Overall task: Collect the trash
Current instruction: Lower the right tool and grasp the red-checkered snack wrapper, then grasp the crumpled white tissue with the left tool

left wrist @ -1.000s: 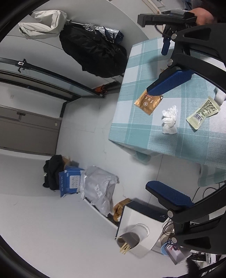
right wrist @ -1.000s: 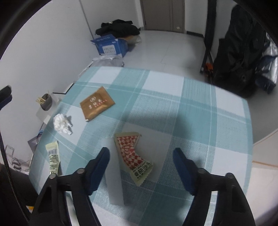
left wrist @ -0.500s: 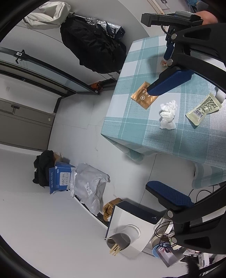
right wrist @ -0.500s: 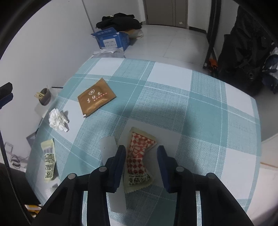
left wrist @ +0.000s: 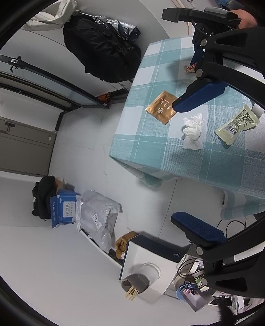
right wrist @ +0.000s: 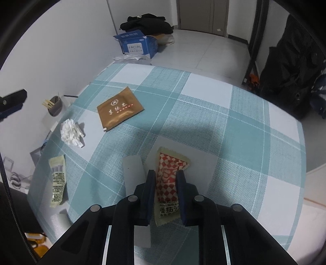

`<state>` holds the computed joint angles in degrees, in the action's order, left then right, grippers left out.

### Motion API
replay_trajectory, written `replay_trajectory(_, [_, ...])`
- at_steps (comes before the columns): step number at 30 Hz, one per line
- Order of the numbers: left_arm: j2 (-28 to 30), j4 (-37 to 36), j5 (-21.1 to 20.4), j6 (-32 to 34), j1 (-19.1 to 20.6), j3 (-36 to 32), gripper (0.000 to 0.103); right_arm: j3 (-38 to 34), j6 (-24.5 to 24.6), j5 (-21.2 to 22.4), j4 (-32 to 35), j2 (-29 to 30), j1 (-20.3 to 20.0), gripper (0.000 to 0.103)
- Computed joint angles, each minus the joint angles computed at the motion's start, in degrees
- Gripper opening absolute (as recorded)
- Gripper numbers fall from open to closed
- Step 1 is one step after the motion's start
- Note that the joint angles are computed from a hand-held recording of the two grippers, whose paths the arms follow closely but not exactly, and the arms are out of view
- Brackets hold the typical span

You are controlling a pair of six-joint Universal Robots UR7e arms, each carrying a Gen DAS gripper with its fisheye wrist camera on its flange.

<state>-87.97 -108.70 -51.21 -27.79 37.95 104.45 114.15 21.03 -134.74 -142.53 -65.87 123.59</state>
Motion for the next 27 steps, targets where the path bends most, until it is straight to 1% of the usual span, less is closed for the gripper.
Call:
replay_trajectory(7, [1.6,1.1,-3.6,-0.6,1.5,-1.2,0.097,0.7,0.2,0.7,-2.3,-1.2,0.1,0.019])
replay_trajectory(10, [2.7,2.3,-4.4,0.0,1.8,-1.7,0.097,1.1,0.7,1.4,-4.0,-2.2,0.1,0.019])
replay_trajectory(14, [4.0,4.3,-7.7,0.2,2.7,-2.4,0.097,1.4,0.3,2.1,-6.2,-3.0,0.2,0.019])
replay_trajectory(20, [6.0,8.9,-7.0,0.2,2.3,-2.8,0.097,1.7,-1.8,3.5,-9.4,-3.5,0.4,0.019])
replay_trajectory(24, [6.6,9.1,-8.3,-0.8,2.9,-3.1,0.097,2.2,-2.1,4.3,-10.4,-4.0,0.2,0.019])
replay_trajectory(27, [7.2,9.7,-7.3,-1.0,2.6,-3.1,0.094,2.8,-2.4,4.5,-10.9,-4.6,0.1,0.019])
